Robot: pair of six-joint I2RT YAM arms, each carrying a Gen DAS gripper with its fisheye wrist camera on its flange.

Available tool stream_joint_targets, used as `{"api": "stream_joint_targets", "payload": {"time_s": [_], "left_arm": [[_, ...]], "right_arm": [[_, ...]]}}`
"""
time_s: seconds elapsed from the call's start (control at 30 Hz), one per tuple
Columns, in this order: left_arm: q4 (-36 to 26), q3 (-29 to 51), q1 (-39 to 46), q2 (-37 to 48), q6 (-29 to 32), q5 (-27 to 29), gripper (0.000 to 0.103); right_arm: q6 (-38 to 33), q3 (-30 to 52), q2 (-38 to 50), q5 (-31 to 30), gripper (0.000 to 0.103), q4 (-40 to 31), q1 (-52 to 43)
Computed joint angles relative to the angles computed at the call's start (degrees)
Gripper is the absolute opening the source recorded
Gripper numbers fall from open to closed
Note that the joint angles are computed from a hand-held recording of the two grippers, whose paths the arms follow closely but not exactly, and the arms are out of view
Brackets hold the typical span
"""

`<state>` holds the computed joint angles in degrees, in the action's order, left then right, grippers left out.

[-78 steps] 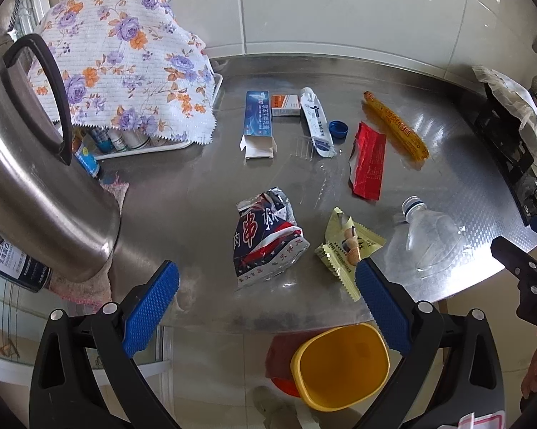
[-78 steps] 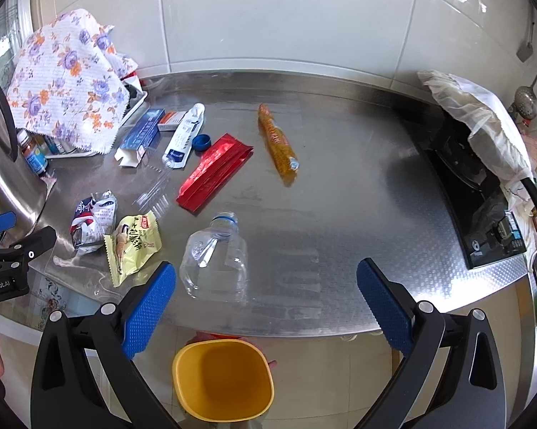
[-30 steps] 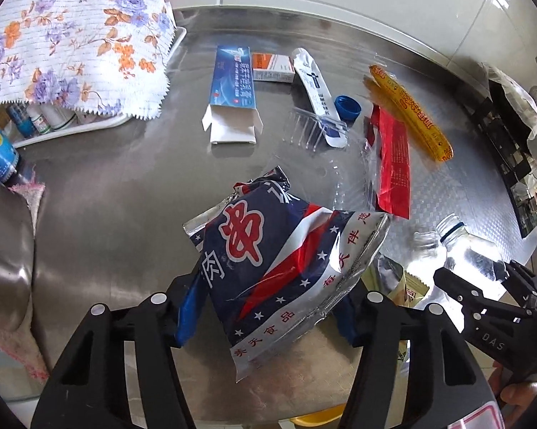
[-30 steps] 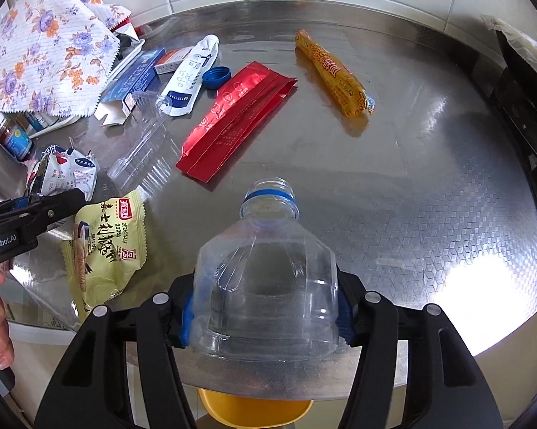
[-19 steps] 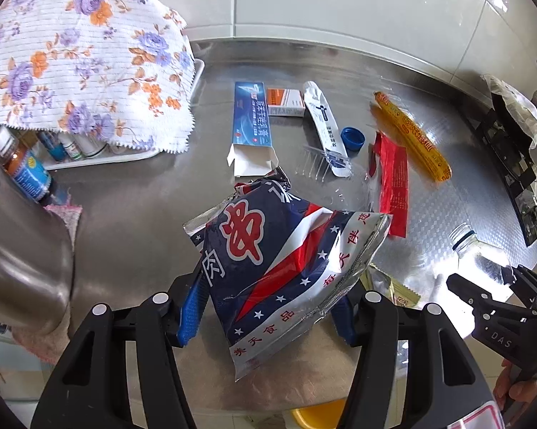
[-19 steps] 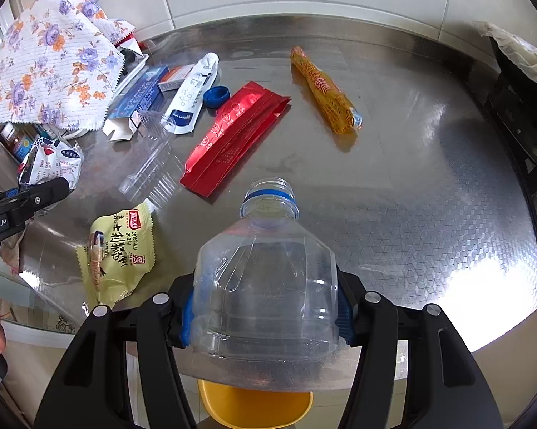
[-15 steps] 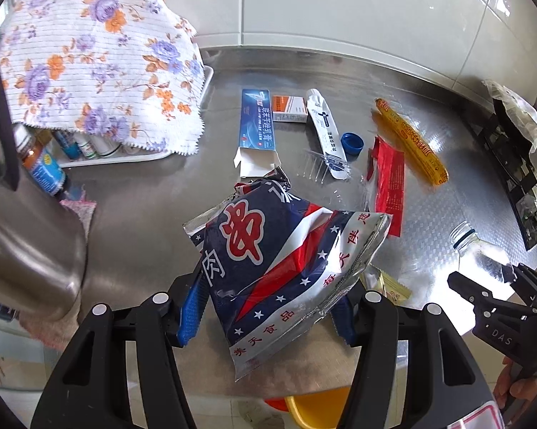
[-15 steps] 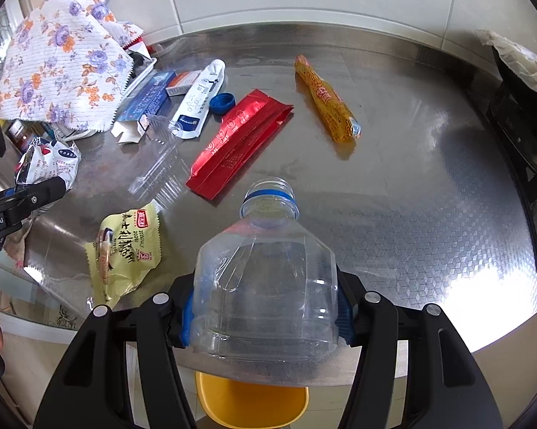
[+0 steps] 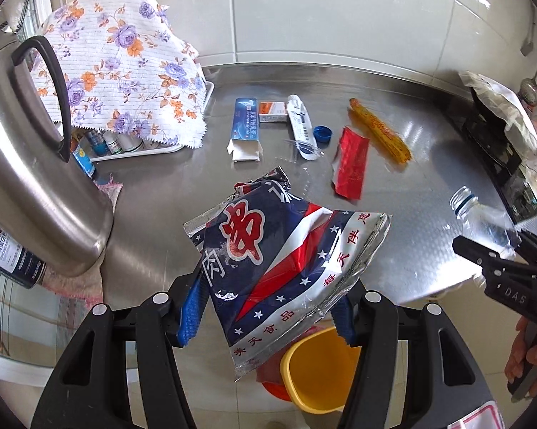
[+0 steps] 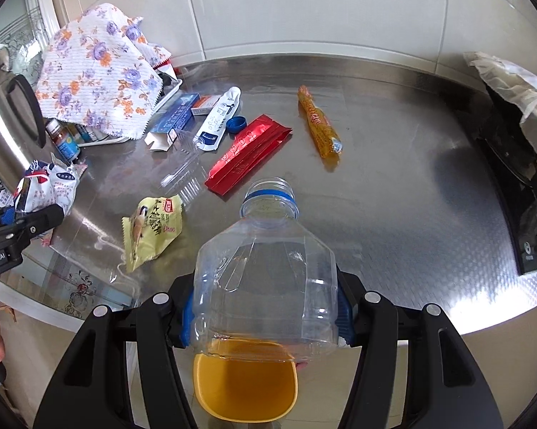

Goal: Collect trash
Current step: 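Carry the bag and bottle over the yellow bin and open both tools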

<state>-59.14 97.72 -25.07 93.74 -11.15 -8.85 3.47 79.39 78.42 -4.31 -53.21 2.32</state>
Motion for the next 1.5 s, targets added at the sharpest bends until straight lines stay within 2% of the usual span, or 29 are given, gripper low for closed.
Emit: {"api": "stream_joint_targets", "payload": {"time_s": [0.23, 0.5, 0.6, 0.7, 0.83, 0.97, 1.13, 1.33, 1.5], "left_arm": [[1.0, -11.8, -2.9, -11.2, 2.0, 1.8, 0.059], [1.8, -24.4, -7.9, -20.5, 2.2, 4.5, 0.059], [3.0, -28.6, -9.2, -22.1, 1.9, 7.0, 0.059], [5.6, -33.2, -10.0, -22.6, 1.9, 9.9, 0.059], [12.0, -40.3, -11.1, -20.7, 4.7, 13.1, 0.059], [19.6, -46.3, -10.5, -15.9, 8.4, 17.7, 0.058], [29.7, -49.7, -9.8, -3.9, 11.0, 22.0, 0.058], [37.4, -45.9, -7.8, 15.3, 11.6, 23.6, 0.058], [38.9, -41.1, -7.0, 24.7, 13.6, 23.6, 0.059]], "right_arm": [[2.9, -7.8, -12.9, 3.3, 0.06, -3.1, 2.0], [9.9, -17.1, -26.4, 8.3, 0.06, -9.2, 10.8], [10.2, -21.4, -30.2, 7.1, 0.06, -9.9, 12.4], [7.1, -26.1, -32.5, 3.6, 0.06, -9.3, 10.9], [-2.5, -34.7, -33.9, -2.1, 0.06, -5.7, 5.8], [-13.4, -43.5, -29.5, -8.3, 0.06, 0.5, -1.3], [-21.9, -51.4, -15.7, -11.5, 0.06, 13.7, -5.6], [-23.4, -52.7, 9.2, -11.6, 0.06, 33.3, -6.4], [-24.5, -49.2, 24.0, -12.8, 0.061, 40.6, -4.5]]}}
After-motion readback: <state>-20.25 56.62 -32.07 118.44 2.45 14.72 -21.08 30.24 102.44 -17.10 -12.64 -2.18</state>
